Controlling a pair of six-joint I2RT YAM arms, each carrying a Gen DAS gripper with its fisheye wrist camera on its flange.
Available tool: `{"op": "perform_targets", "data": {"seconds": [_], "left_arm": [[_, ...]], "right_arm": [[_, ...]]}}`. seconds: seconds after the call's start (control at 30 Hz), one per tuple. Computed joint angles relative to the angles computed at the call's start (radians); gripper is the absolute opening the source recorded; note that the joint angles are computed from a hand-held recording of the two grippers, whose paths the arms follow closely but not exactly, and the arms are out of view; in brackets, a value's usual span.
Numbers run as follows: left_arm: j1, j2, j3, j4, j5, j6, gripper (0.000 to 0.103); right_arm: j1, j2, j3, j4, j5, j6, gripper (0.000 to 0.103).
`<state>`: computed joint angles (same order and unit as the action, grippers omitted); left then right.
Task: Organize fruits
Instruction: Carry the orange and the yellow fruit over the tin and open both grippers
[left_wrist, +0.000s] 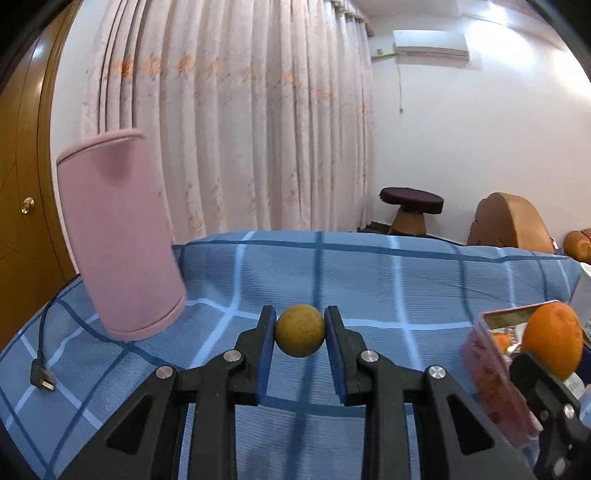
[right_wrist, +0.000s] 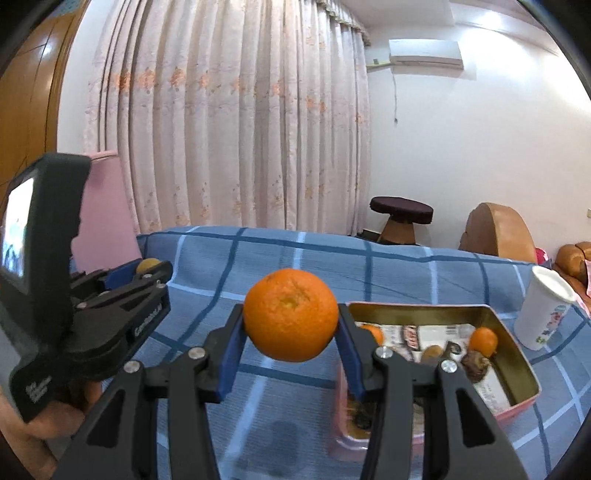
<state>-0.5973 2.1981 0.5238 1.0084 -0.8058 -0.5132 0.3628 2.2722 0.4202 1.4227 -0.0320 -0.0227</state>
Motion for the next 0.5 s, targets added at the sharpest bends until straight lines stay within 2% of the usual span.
{"op": "perform_targets", "data": {"seconds": [0.5], "left_arm": [[-0.203,0.028,0.216,-0.234,-0.082,-0.086,0.029]], "right_arm": [[-0.26,0.012,-0.078,0.112,-0.177,-0.078,0.05]]}}
